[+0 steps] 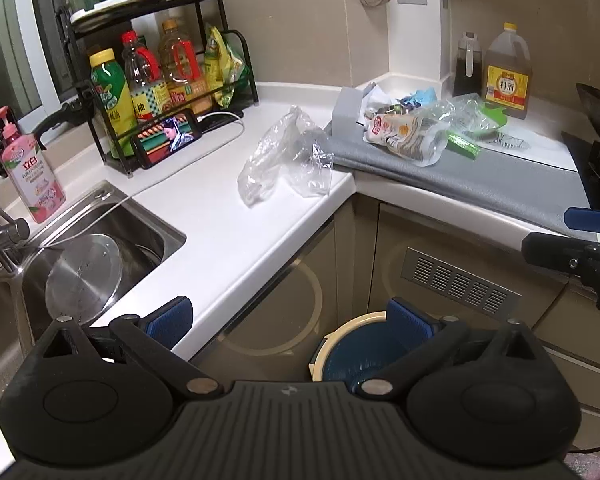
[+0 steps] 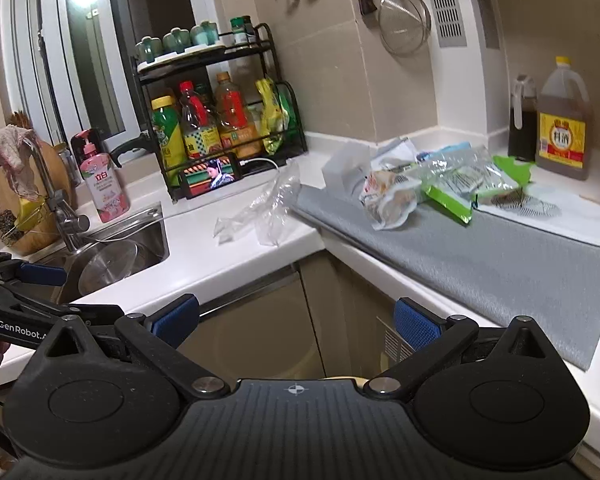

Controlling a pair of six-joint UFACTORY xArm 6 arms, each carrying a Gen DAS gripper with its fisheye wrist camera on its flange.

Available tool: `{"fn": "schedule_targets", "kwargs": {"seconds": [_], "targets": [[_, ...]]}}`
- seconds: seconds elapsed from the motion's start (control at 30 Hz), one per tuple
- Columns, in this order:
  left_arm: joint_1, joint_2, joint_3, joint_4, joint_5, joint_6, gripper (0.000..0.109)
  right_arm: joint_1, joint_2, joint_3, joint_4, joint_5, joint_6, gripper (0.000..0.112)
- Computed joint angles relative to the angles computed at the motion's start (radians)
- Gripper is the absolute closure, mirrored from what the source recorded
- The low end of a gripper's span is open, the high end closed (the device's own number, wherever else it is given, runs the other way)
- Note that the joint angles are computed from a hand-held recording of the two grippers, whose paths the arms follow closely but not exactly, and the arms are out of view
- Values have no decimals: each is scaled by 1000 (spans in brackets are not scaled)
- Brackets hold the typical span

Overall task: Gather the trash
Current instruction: 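Raise both tools and move them toward the clear plastic bag on the counter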

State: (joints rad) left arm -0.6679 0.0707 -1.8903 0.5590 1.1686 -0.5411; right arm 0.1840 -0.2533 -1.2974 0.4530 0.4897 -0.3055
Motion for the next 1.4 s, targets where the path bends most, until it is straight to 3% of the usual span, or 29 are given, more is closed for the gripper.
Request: {"fn": "schedule_targets", "kwargs": {"seconds": [0.6,1.0,1.13,1.4], "targets": [[-33,24,-59,66,38,4,6,-10,7,-17,102,-14,-78,9],[-2,87,-101,-14,15,45,6,-40,2,3,-41,-5,50,9],[18,141,-173,-40,24,54,6,-52,33,-28,-80,-9,80,9],[45,333,-442,-47,123,133,6,-71,158,-146,-54,27,98,9]]}}
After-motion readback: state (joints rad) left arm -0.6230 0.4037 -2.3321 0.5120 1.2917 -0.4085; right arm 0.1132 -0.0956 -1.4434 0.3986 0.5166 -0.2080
